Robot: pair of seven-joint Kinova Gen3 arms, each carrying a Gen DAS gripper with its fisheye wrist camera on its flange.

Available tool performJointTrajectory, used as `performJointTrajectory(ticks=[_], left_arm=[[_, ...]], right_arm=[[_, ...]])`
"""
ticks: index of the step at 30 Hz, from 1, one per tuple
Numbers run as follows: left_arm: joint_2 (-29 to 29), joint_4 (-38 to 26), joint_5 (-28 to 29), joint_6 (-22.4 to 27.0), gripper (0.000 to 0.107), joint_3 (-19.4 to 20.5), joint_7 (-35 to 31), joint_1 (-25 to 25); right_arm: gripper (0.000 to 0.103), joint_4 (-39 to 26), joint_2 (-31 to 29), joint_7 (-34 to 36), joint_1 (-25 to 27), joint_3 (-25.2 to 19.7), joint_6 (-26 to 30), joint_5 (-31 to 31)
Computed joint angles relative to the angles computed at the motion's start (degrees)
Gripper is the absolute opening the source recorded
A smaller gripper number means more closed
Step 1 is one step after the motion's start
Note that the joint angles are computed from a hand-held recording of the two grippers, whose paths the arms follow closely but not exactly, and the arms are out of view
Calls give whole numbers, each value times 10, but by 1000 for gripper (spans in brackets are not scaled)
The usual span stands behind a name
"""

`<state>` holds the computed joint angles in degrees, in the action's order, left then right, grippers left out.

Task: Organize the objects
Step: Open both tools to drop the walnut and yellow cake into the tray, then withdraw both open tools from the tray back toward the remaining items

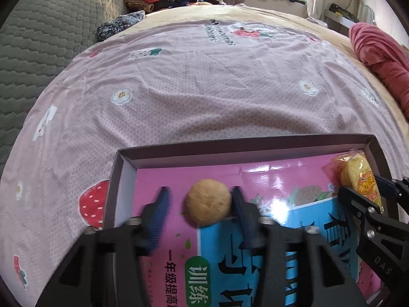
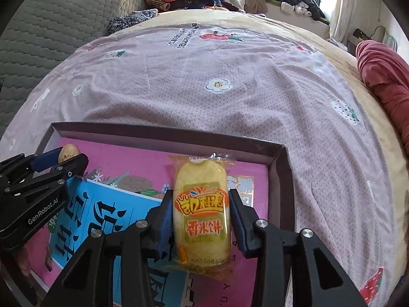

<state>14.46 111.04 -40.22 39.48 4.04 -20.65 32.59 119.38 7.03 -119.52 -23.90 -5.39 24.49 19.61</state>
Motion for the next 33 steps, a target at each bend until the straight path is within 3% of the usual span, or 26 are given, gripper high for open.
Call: performJointTrajectory(ticks=[1,7,9,13,16,23,33], left_arm=[[-2,2,6,-3,71,2,-5,-4],[-12,1,17,18,76,6,-7,-4],[-27,3,27,24,77,12,-13,-9],[-65,11,23,41,82,29,-3,-9],[-93,7,22,81,83,53,1,-7],[-190,28,23,136,87,126,32,-14],[-316,28,87,222,88,228,24,-43]], right_arm=[[51,1,-1,-6,-3,1,2,6],[64,3,-33,4,18,-16,8,-10],[67,4,-50,-14,4,-9,21,9],[73,14,-103,-5,22,-33,38,-8],[80,21,-144,-18,32,-60,57,1],[90,23,-268,8,47,-117,127,-47],[97,-2,-426,59,60,-158,234,-138]])
